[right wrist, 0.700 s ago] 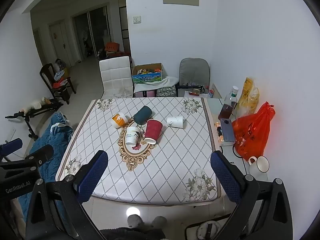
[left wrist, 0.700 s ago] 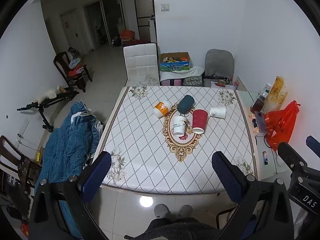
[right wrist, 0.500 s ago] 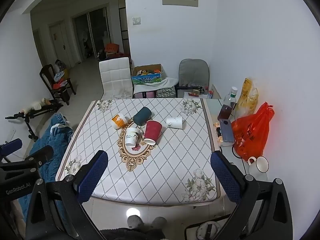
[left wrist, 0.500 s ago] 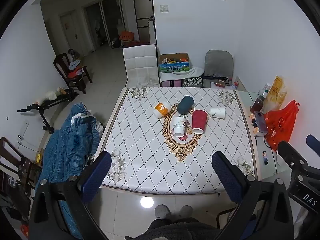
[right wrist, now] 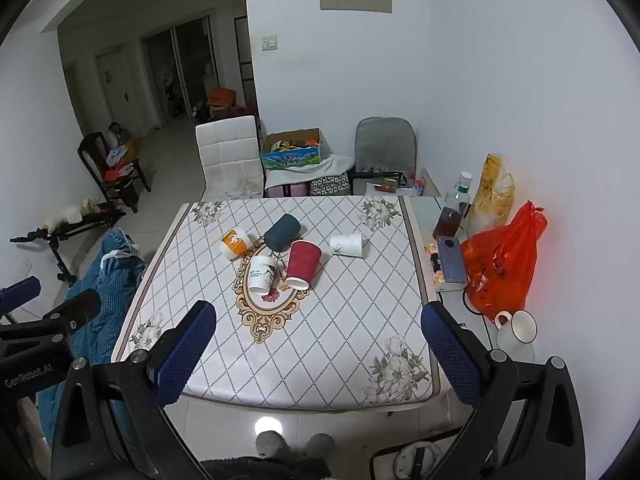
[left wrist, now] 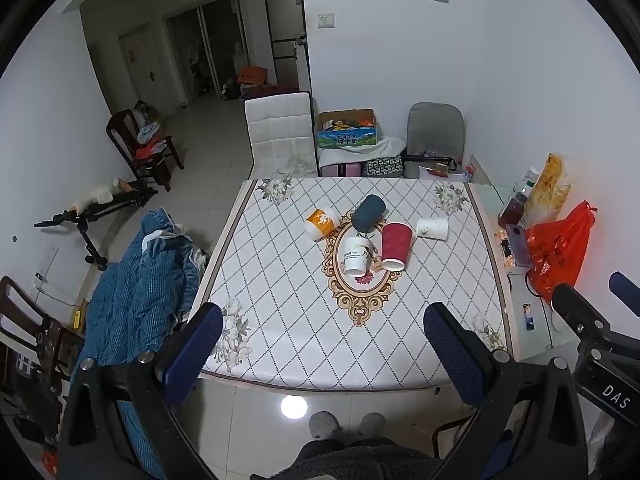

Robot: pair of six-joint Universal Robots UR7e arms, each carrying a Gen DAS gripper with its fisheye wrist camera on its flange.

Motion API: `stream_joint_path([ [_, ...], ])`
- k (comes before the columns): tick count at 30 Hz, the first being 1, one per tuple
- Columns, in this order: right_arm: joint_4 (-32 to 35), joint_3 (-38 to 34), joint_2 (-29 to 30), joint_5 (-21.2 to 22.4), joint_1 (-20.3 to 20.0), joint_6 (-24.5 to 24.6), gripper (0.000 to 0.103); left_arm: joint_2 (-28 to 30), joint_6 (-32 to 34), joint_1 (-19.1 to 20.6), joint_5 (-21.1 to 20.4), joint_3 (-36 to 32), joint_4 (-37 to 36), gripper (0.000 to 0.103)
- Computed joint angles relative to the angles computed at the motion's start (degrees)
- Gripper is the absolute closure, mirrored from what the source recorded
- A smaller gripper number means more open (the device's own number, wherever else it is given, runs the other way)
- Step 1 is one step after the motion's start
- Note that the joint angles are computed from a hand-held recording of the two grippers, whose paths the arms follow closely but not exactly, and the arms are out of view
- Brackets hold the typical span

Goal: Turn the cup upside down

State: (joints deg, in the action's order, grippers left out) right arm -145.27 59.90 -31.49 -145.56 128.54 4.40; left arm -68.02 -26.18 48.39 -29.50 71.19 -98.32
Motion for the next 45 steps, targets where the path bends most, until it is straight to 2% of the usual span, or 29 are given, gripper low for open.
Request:
stream_joint_path([
  [8, 0.23, 0.23, -0.44, 0.2, 0.01, 0.21, 0.0, 1.43, -1.09, -0.55, 0.6, -2.69, 2.47, 0.0],
  [45, 0.12, -0.55, -0.23, 0.7, -0.54, 0.13, 0.0, 0.64, -0.25, -0.21, 0.4, -2.16, 1.85, 0.0],
])
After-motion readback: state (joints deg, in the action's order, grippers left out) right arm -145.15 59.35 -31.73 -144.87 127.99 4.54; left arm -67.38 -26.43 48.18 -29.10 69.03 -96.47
